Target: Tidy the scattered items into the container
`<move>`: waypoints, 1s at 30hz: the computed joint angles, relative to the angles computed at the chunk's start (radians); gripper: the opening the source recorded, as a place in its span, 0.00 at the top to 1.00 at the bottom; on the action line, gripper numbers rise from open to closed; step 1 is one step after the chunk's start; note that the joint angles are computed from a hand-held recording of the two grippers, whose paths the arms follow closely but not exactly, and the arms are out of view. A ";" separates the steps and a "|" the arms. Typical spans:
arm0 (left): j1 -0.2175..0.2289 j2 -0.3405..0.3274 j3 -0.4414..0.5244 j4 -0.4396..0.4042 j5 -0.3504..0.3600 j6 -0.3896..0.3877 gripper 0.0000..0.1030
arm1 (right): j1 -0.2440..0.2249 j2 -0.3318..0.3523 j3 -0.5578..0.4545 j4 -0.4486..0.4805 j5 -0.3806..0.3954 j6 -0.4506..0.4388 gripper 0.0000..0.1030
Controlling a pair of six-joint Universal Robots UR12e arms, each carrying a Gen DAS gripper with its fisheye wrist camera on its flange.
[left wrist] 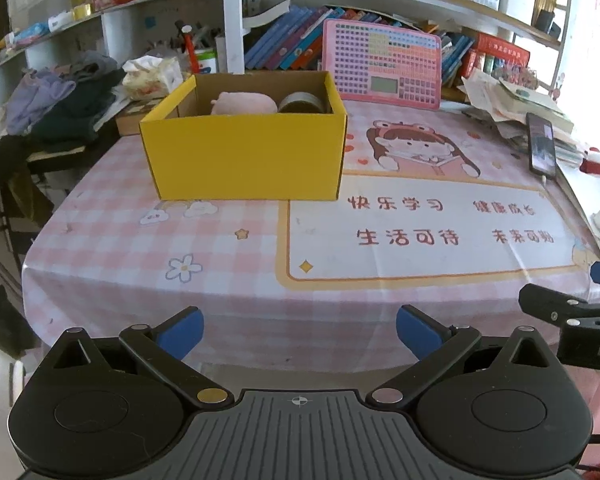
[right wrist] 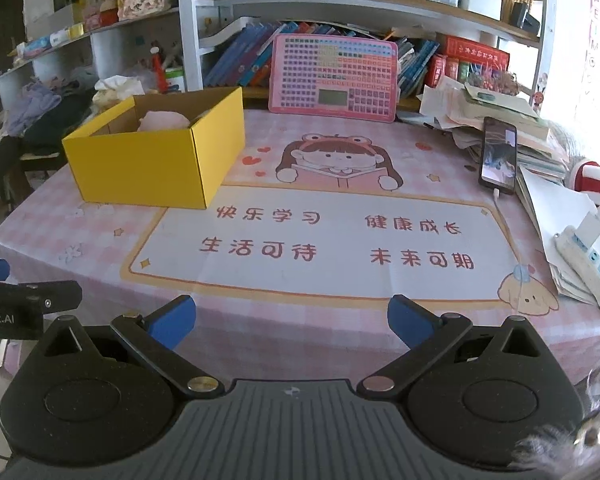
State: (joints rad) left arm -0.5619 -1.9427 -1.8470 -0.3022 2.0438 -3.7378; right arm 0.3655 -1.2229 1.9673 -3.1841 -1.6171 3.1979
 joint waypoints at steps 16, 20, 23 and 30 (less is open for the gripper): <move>-0.010 0.005 -0.003 -0.009 -0.005 -0.002 0.00 | -0.004 -0.008 0.009 0.003 0.022 -0.021 0.00; -0.010 0.006 -0.004 -0.009 -0.005 0.000 0.00 | -0.005 -0.008 0.010 0.003 0.026 -0.025 0.00; -0.009 0.008 -0.005 -0.015 -0.012 -0.004 0.00 | -0.005 -0.009 0.012 0.001 0.032 -0.029 0.00; -0.012 0.008 -0.006 -0.014 -0.010 -0.003 0.00 | -0.006 -0.012 0.016 -0.004 0.044 -0.040 0.00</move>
State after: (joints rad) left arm -0.5737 -1.9346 -1.8528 -0.3165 2.0338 -3.7406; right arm 0.3594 -1.2348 1.9831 -3.1878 -1.5728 3.1576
